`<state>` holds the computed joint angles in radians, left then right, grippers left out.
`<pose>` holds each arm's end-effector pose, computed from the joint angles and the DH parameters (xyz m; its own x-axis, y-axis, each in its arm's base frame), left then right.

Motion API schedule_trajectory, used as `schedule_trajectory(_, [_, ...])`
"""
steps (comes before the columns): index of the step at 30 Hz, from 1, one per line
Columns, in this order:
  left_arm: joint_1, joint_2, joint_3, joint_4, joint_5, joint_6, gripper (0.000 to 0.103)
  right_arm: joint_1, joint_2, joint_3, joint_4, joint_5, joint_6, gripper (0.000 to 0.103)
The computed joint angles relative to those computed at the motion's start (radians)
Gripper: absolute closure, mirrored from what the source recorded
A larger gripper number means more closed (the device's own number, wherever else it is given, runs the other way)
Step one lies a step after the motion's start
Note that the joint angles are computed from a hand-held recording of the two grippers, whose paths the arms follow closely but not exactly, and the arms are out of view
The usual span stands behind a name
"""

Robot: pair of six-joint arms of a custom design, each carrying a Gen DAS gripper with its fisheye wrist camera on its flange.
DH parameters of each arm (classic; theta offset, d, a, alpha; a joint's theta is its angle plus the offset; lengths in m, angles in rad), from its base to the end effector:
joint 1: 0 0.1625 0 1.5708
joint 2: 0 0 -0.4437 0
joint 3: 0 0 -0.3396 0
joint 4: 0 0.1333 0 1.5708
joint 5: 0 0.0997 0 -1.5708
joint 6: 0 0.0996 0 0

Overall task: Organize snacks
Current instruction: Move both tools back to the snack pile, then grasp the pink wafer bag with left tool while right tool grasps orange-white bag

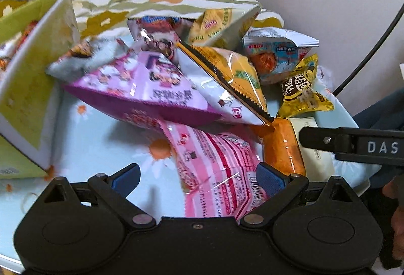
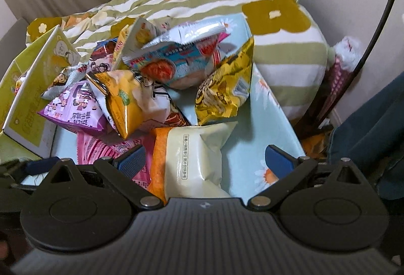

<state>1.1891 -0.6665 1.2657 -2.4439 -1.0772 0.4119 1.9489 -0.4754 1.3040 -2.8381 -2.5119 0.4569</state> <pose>-0.1115 -0.7622 0.1878 -0.6491 0.5493 -0.5263 0.6749 0.7350 -0.0653 0.3220 -0.6675 0.1045 -0.7523 0.4624 0.4692 -0.0026 0.7102 -0.7040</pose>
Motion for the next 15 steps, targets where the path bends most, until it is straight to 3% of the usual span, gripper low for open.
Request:
schedule_trajectory(3, [0.007,0.022,-0.026,0.04,-0.005,-0.035,0.01,-0.014,0.0,0.003,0.006,0.028,0.01,0.0])
schedule_trajectory(6, [0.021,0.031,-0.056,0.11,-0.059,-0.084,0.027,-0.024,-0.004,0.015,0.011,0.056,0.028,0.0])
schedule_trajectory(15, [0.014,0.011,-0.013,0.074,-0.035,-0.076,0.033,-0.03,0.013,-0.006,0.024,0.094,-0.014,0.0])
